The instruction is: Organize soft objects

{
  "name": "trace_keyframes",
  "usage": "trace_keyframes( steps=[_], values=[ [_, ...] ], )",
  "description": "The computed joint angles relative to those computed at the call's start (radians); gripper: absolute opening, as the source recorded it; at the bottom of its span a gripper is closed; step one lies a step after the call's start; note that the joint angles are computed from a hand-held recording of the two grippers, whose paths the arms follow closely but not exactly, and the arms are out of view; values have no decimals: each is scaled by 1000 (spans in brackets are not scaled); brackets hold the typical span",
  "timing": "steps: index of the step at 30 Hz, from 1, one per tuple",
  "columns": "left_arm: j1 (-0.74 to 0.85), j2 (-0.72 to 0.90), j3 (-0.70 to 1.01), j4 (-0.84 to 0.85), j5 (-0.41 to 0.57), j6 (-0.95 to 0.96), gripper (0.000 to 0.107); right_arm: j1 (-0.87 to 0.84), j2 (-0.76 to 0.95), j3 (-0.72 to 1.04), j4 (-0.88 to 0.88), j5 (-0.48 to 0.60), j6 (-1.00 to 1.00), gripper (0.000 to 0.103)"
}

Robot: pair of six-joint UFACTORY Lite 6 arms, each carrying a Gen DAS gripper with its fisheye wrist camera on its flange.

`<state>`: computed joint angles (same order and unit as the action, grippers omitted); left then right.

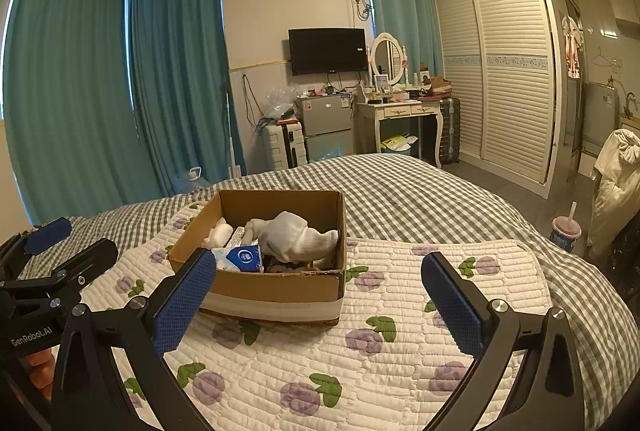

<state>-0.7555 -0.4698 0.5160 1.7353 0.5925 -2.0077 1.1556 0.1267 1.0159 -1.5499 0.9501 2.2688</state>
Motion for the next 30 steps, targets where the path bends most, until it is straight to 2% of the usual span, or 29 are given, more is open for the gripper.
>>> trace_keyframes(
  steps=[9,30],
  values=[
    [18,-19,-8,-11,-18,19,97,5,-2,10,10,-2,-18,103],
    [-3,-46,-17,-41,9,52,97,8,-10,4,19,1,-20,103]
  ],
)
